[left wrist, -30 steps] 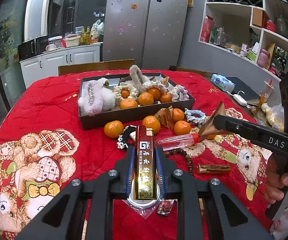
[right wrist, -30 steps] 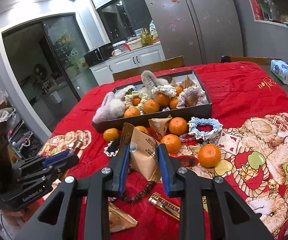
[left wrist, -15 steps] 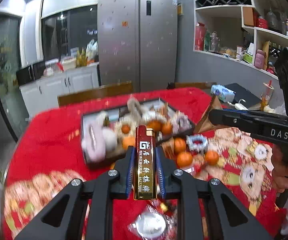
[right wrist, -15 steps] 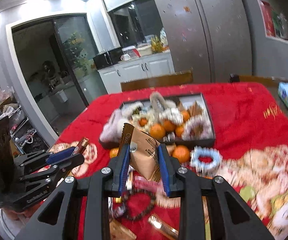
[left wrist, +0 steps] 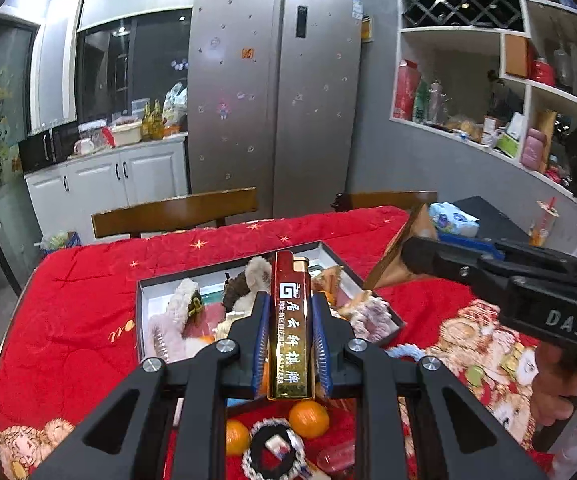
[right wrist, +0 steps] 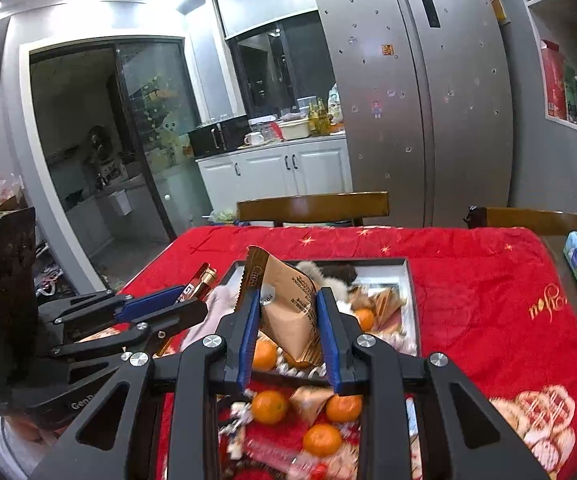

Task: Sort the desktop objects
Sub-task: 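Lift and carry the gold box and paper packet over the tray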

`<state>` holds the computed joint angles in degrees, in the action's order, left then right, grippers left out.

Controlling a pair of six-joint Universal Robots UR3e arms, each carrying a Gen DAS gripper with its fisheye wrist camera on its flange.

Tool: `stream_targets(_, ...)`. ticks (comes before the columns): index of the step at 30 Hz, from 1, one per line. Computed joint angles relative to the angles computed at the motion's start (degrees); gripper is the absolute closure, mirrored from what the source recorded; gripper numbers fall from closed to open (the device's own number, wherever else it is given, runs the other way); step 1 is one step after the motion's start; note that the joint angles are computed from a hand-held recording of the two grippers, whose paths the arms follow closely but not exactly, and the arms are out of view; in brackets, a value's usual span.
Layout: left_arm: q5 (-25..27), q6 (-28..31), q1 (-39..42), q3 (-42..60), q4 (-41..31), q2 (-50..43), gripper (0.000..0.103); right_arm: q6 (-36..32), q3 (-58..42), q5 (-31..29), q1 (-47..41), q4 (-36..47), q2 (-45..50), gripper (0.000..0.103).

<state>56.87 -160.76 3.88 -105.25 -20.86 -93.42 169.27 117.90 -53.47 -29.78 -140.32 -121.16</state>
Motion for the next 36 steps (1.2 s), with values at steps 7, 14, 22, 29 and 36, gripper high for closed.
stream_targets(7, 3.5, -4.2, -3.4, 11.9, 1.6, -16.8, 0.081, 3.4, -4.6, -5.6, 5.3, -11.7, 14.8, 0.075)
stream_targets(14, 5.9, -2.3, -5.0, 17.0, 4.0, -26.2, 0.081, 5.0, -7.7, -7.6, 7.6, -19.0, 28.9, 0.075)
stream_targets(22, 5.7, -2.0, -5.1, 18.1, 7.8, -30.6, 0.081, 3.0, -8.8, -2.1, 5.2, -20.3, 35.4, 0.075)
stream_targets(29, 7.4, -1.8, -6.0, 19.1, 7.8, -33.4, 0.081, 3.1, -8.8, -4.2, 5.7, -21.4, 38.4, 0.075)
stream_targets(36, 8.5, -1.4, -6.5, 17.5, 9.5, -33.1, 0.081, 2.6, -9.0, -4.6, 6.2, -21.7, 40.5, 0.075)
